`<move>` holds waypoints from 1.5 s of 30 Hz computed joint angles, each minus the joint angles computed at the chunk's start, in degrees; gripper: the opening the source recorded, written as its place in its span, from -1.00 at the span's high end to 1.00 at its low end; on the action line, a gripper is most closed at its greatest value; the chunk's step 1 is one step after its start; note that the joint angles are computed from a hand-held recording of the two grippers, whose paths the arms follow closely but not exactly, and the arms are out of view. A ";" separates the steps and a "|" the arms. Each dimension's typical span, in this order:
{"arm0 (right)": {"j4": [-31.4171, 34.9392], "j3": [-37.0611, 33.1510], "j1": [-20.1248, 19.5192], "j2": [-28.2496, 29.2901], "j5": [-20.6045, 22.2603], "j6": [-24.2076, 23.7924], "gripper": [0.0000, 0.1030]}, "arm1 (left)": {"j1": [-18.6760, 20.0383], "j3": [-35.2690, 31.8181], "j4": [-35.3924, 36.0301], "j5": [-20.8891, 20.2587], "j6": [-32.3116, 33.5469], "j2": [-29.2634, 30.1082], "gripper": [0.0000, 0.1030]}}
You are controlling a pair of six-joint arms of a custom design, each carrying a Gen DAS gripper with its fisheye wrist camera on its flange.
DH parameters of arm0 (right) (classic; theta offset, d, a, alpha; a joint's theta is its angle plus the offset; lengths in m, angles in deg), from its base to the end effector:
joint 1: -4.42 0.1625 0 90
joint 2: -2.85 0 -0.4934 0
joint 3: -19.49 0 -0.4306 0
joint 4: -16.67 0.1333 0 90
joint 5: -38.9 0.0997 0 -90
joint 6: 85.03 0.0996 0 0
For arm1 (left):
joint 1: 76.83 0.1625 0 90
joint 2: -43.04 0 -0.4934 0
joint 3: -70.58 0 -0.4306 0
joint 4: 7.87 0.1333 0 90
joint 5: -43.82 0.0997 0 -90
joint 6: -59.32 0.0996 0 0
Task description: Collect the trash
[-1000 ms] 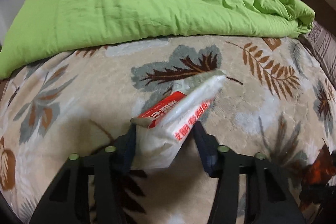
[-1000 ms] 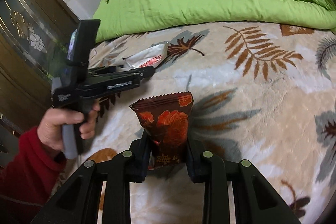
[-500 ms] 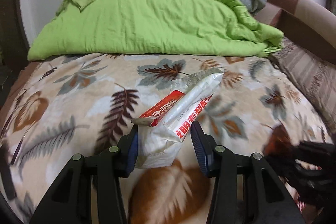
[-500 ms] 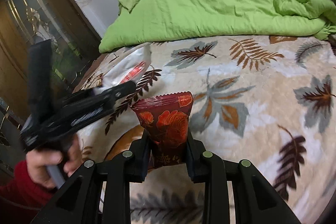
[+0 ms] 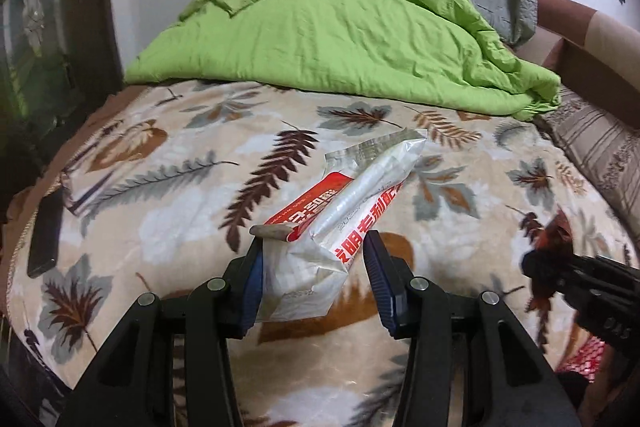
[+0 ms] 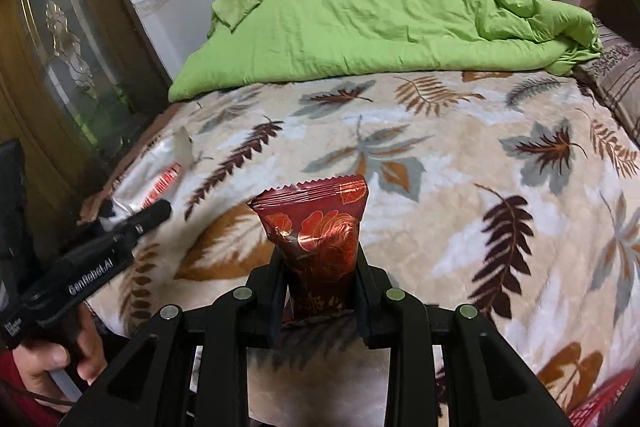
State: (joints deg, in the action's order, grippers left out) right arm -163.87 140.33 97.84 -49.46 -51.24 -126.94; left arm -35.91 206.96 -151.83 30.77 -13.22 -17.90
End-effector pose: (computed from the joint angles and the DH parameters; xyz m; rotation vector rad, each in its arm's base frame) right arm 0.1680 -0.5800 0.0972 1.1415 -2.7354 0.5430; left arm -0.1759 -0.4573 0.1196 -0.1071 1.9418 -1.1563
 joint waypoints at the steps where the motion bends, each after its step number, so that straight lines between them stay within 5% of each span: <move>1: -0.98 0.15 -0.10 -0.01 0.16 0.24 0.40 | 0.01 -0.03 1.48 0.66 -1.39 0.09 0.11; 7: -3.13 0.21 -0.38 0.51 -0.03 1.33 0.40 | 1.25 -0.46 1.99 1.70 -1.62 1.84 0.10; 21: -3.48 -0.07 0.20 1.22 -1.61 1.59 0.40 | 2.22 0.46 -11.68 0.57 8.33 4.56 0.10; 45: -4.05 0.33 -0.05 1.06 -0.98 2.04 0.40 | 2.07 0.17 -10.70 0.88 7.61 4.93 0.10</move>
